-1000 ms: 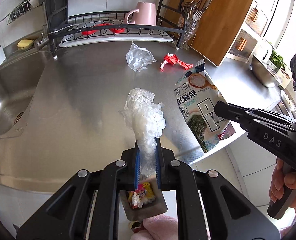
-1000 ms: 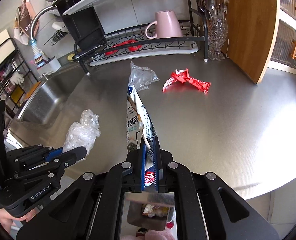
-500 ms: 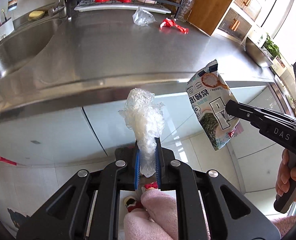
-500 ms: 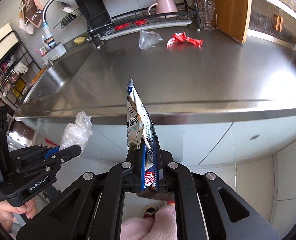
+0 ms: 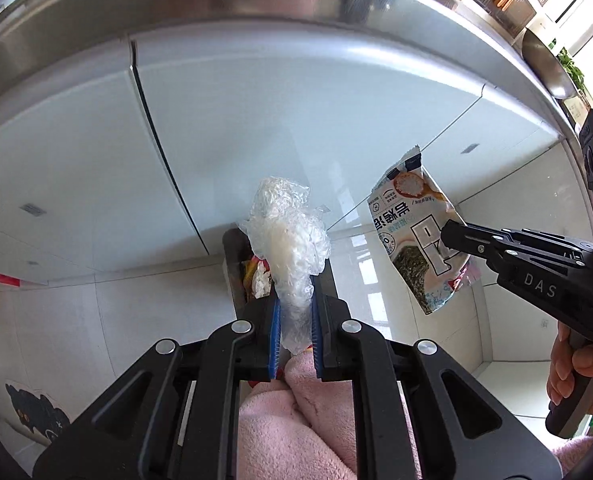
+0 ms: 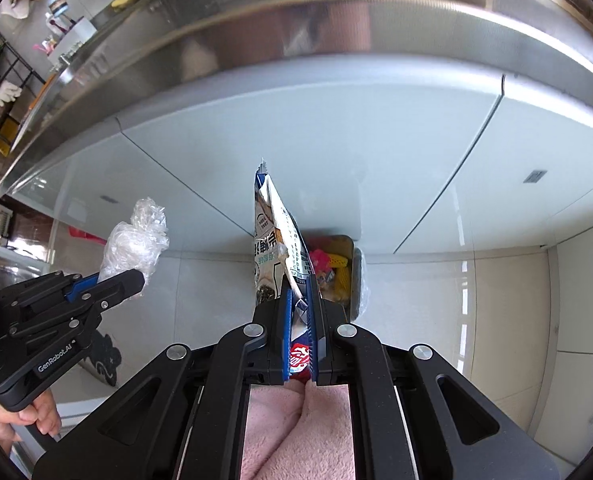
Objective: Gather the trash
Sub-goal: 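Lower the plastic bag and snack bag into the bin and open both tools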
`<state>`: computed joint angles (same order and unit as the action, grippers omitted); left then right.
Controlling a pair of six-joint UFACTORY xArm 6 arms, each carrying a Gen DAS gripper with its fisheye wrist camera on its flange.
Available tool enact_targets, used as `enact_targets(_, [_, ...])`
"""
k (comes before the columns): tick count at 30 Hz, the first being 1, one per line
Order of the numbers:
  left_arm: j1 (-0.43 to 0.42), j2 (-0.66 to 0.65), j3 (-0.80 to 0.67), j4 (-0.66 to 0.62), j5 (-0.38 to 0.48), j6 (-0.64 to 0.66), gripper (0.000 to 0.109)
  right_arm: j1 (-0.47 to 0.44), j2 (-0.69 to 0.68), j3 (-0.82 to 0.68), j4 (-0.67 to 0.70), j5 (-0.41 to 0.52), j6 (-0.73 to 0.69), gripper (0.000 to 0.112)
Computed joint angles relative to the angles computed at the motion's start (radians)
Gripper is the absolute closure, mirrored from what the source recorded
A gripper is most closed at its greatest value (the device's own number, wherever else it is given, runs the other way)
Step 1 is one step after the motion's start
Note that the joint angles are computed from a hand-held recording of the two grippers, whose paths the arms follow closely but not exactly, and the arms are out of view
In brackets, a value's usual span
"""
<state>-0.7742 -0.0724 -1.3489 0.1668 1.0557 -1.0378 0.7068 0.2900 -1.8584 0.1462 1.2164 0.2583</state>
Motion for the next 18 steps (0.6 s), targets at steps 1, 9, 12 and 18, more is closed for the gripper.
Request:
enact_targets(1, [0.005, 0.006, 0.017, -0.014, -0.018, 0.004, 0.097, -0.003, 0.01, 0.009, 0.006, 0.001, 0.009, 0.104])
enact_targets(9, [0.047, 0.078, 0.107, -0.081, -0.113, 0.049, 0.097, -0.006, 0.094, 0.064, 0.035, -0.058, 0.003, 0.104])
enact_targets(12, [0.056, 0.104, 0.124, -0.092, -0.139, 0.049, 0.097, -0.005, 0.125, 0.068, 0.054, -0.075, 0.007, 0.104])
enact_targets(18, [0.074, 0.161, 0.155, -0.171, -0.213, 0.075, 0.097, 0.0, 0.202, 0.037, 0.058, -0.091, 0.019, 0.104])
